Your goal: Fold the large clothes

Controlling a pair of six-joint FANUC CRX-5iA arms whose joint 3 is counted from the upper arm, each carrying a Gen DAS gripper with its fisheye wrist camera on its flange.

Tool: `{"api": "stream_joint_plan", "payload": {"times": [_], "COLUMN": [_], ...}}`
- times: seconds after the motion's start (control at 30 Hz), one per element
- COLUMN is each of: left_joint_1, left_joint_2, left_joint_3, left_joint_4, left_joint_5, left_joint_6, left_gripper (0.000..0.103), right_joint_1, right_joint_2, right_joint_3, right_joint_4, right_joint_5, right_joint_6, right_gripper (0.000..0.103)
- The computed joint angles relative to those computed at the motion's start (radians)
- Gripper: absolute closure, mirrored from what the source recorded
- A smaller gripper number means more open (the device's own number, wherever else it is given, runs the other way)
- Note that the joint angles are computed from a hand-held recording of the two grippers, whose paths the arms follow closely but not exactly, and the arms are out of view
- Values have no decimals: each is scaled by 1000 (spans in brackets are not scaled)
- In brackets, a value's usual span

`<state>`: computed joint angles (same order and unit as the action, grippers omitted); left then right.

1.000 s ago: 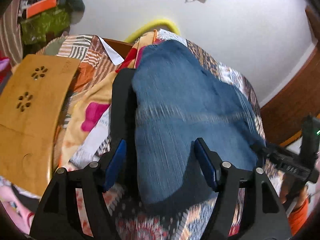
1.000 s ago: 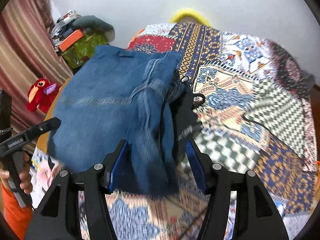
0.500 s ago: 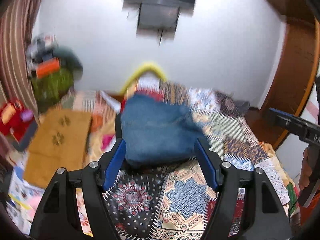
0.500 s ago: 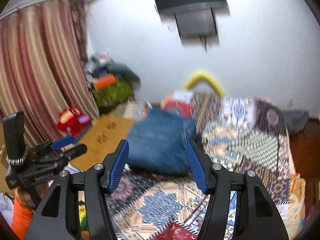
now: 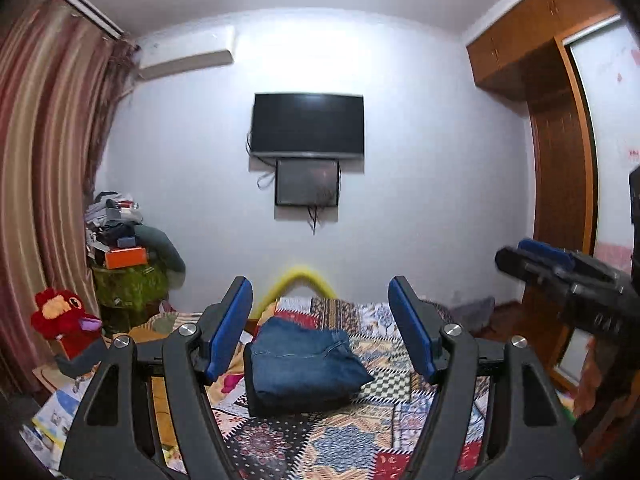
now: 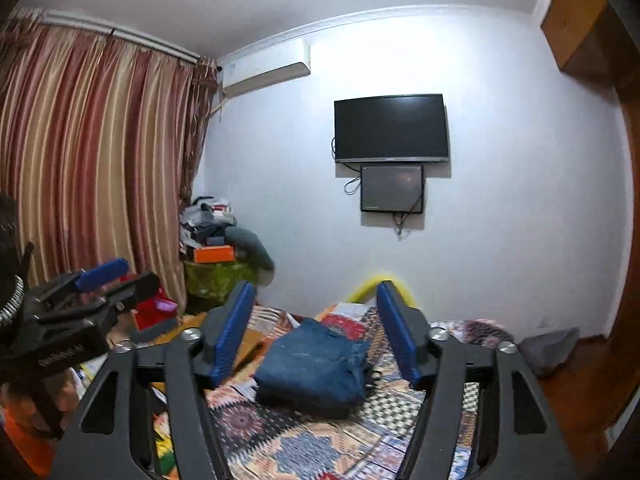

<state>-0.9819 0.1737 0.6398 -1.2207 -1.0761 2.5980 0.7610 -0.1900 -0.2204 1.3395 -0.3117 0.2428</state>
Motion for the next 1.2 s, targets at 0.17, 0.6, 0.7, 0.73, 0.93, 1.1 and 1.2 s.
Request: {"api": "stream_joint_plan", "payload": {"times": [0.17,0.6,0.7,0.73,0.93,1.1,1.2], "left_joint_1": [-67,-111,-115,-116,-110,-106,-102], "left_joint_2": [1,33,37,39,42,49,52], "left_joint_3": [-28,-15,-14,-12,-9,-2,1], "left_joint_4": [-94,-135,-142,-143,-125,-119,-112], "left_joint_5": [-70,-189,-198,-202,-201,-202,-199], "left_joint_6": [79,131,126,125,119,108,106], "left_gripper": [21,1,1,1,1,1,0], "right_joint_1": [0,38,38,38,49,57,65], "right_joint_2": [-6,-26,-36,-41,-45,-47,-49], "right_joint_3": [-35,-59,-72,-81,-79,-78,-75], "right_joint_4": [134,46,46,54,37,16,-11], "right_joint_5": [-57,-104,-110,-110,-126,-139,-148], "right_joint_6": [-142,-106,-115,-125,-115,-98,-75], "right_gripper": [12,0,0,0,0,0,0]}}
